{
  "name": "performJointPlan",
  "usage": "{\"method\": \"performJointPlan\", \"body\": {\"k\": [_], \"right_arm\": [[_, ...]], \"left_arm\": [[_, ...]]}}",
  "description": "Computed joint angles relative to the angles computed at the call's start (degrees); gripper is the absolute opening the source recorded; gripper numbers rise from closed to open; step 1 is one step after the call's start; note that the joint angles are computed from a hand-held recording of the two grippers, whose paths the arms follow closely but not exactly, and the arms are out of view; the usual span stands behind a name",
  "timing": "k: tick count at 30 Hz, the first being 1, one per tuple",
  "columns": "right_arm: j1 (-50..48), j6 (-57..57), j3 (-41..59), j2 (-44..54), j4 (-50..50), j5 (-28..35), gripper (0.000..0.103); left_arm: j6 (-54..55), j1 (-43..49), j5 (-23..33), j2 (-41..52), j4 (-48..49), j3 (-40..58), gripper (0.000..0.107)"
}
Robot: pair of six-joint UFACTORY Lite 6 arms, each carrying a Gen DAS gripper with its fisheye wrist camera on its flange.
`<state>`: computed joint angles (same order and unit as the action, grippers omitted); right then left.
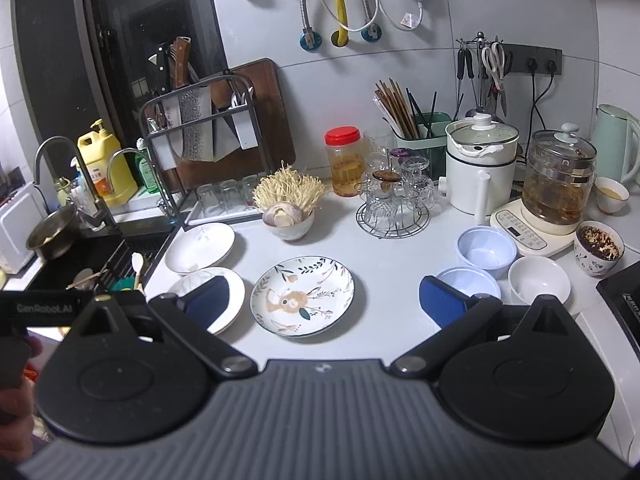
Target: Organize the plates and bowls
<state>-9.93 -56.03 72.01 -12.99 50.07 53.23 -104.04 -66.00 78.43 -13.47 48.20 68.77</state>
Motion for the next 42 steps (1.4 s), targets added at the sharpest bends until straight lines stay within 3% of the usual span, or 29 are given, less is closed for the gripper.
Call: {"method": "performJointPlan", "body": {"k": [13,22,28,33,37,42], "right_arm": [[5.1,6.2,-8.3,-6.8,-2.3,-3.7,0.103],[9.2,8.2,-5.9,-4.1,-3.3,-5.7,0.103],[13.3,9.5,-4.2,-1.2,-4.3,-8.5,0.103],[18.1,10.7,-2.7,3.0,-4.8,-12.4,0.103],[22.2,11.2,0.7,8.4,-4.3,-14.8,0.103],[26.9,16.0,7.2,16.1,-6.6,-17.4,0.103]], "left_arm": [[-1.4,-3.1,4.8,-12.1,-1.3,-11.7,0.100],[-5.8,-5.5,9.3,-18.2,-1.2,-15.6,0.100],[-5.8,-4.0,9.5,-22.2,-1.0,-18.6,0.100],[-3.3,1.1,6.3,-25.4,-0.4,-21.9,0.100],[1.4,10.8,0.2,-29.6,-0.6,-25.4,0.100],[16.7,33.7,-16.1,-31.6,-6.1,-27.7,0.099]]}}
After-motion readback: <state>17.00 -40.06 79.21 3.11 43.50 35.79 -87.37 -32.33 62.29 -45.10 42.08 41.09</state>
